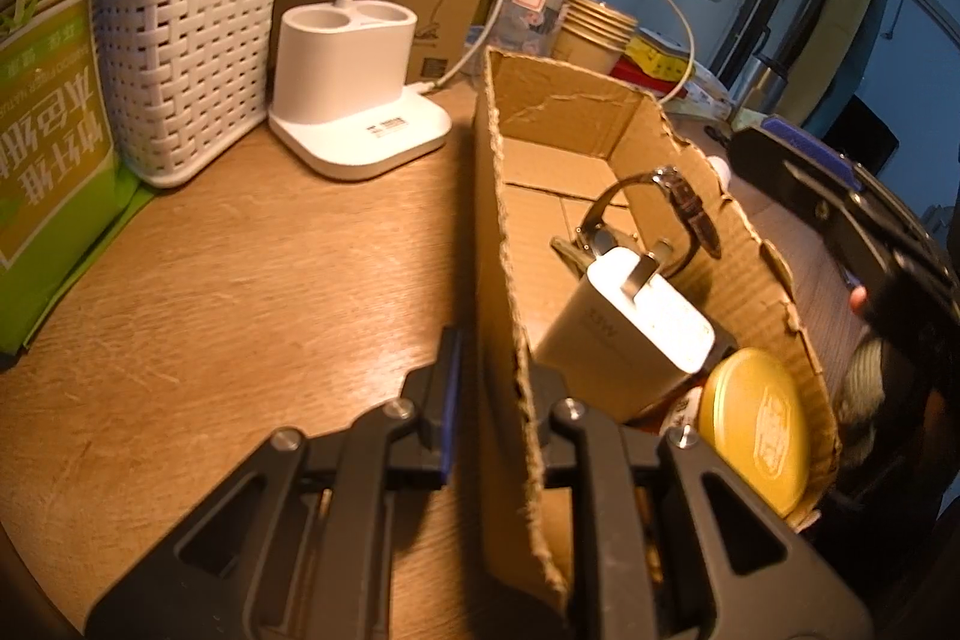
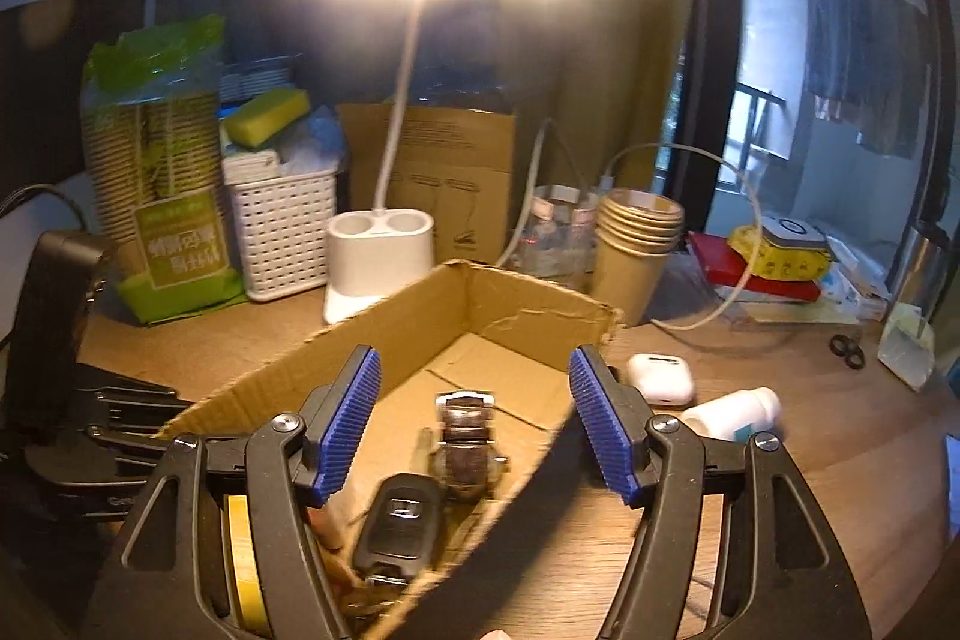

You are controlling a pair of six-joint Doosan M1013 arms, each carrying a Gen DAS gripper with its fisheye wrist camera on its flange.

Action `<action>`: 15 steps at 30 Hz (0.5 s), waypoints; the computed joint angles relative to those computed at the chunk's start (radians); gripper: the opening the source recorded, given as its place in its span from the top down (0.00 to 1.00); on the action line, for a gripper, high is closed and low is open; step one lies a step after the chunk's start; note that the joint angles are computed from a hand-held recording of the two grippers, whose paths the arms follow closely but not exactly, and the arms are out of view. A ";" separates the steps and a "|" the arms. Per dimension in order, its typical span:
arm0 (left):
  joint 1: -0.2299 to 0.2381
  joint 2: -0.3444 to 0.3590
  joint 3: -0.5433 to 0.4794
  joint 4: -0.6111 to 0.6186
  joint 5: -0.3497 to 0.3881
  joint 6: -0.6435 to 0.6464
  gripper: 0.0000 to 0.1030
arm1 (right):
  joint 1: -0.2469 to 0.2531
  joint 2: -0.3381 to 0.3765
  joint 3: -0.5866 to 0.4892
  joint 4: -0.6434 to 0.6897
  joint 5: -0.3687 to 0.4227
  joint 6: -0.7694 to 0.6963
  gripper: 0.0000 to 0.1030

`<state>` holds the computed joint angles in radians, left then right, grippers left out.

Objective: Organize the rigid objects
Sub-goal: 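Move the right tool to the white pill bottle and grasp it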

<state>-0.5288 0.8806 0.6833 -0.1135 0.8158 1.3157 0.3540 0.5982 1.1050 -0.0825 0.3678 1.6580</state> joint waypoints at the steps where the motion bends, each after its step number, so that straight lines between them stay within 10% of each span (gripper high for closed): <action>1: 0.000 0.000 0.000 -0.001 0.000 0.001 0.84 | -0.003 -0.001 0.001 -0.007 0.000 0.011 0.33; 15: -0.001 0.002 -0.004 0.004 0.003 -0.003 0.84 | -0.051 -0.005 0.019 0.063 0.005 0.036 0.33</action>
<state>-0.5301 0.8828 0.6790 -0.1100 0.8192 1.3127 0.3027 0.5935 1.1241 -0.0198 0.3729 1.6935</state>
